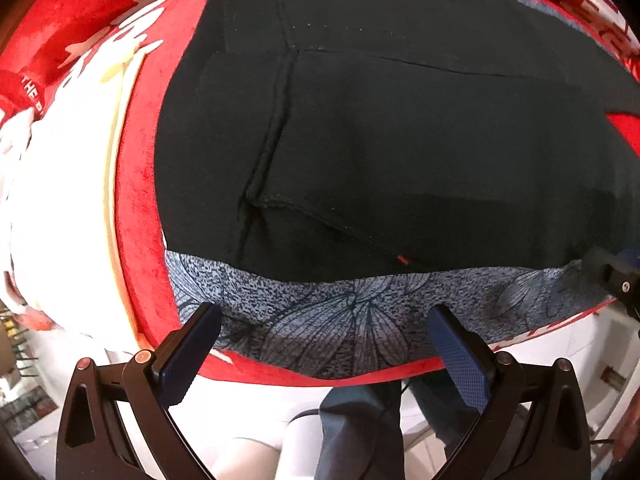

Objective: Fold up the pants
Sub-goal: 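Position both grippers at the grey waistband of the black trousers, then grasp the waistband with both grippers and lift it up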

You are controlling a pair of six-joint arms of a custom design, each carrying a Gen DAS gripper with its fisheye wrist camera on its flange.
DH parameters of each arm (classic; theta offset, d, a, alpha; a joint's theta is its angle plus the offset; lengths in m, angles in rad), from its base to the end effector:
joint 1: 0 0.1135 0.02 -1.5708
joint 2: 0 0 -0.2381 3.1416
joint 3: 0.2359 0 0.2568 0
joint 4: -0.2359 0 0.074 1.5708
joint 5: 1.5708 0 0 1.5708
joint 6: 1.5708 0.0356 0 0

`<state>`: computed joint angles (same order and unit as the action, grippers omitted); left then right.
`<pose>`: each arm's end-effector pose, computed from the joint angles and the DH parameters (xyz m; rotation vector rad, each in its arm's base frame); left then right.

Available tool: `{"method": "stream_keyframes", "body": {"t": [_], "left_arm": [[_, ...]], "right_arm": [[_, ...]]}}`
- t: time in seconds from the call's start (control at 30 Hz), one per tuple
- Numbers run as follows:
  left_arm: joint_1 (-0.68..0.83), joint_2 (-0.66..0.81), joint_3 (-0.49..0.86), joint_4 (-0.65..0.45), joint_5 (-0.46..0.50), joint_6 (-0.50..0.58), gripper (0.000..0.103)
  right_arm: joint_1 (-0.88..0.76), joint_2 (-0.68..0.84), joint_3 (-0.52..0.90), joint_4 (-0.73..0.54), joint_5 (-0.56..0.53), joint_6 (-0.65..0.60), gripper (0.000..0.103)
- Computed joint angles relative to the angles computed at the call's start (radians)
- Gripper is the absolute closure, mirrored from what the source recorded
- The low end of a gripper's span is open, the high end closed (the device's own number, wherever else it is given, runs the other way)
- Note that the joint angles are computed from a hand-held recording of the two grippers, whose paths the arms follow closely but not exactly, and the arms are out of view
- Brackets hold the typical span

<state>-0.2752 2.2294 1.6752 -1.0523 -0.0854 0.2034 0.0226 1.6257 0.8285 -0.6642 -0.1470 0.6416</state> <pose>0.3913 -0.1073 0.1120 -0.7385 -3.0170 -0.1346 0.2622 0.0111 0.1060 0.9247 2.9322 0.2689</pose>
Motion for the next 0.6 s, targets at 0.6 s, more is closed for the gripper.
{"method": "stream_keyframes", "body": {"t": [0.6], "left_arm": [[0.235,-0.206,-0.394,0.194,0.321,0.006,0.000]], "right_arm": [[-0.168,0.025,-0.476,0.703,-0.576,0.071,0.038]]}}
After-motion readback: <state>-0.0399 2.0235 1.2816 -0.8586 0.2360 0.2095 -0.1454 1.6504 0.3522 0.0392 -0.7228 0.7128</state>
